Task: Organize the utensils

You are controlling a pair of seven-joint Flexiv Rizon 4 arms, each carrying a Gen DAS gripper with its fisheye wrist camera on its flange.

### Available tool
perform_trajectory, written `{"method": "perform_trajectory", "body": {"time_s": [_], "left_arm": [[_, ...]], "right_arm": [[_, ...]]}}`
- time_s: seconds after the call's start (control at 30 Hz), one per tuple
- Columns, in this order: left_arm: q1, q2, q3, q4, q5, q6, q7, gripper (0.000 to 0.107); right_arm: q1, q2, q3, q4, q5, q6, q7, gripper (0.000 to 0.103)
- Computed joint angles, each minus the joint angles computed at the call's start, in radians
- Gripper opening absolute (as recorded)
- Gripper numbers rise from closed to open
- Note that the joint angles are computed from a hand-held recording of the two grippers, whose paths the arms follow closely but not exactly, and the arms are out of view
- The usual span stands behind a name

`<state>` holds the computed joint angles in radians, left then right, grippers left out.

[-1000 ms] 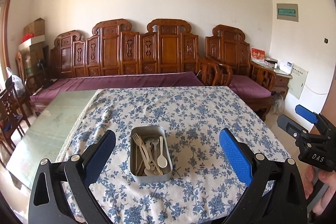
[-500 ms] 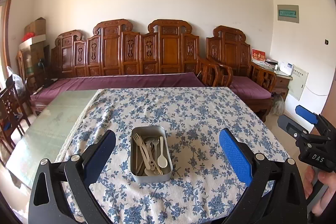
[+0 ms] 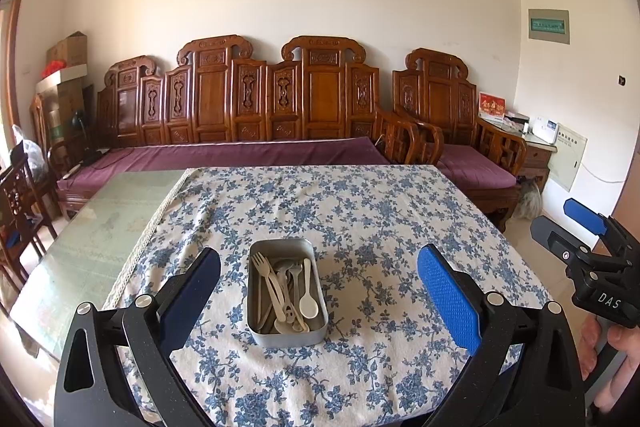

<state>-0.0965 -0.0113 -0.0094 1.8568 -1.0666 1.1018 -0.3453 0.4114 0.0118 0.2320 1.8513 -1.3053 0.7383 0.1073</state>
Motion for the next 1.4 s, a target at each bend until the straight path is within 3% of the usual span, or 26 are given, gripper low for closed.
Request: {"method": "perform_trajectory", "body": {"time_s": [1.4], "left_arm": [[-0.004, 0.002, 0.0, 0.005, -0.018, 0.006, 0.008, 0.095]], "right_arm": [[-0.001, -0.005, -0.004, 0.004, 0.0, 0.013, 0.01, 0.1]]}}
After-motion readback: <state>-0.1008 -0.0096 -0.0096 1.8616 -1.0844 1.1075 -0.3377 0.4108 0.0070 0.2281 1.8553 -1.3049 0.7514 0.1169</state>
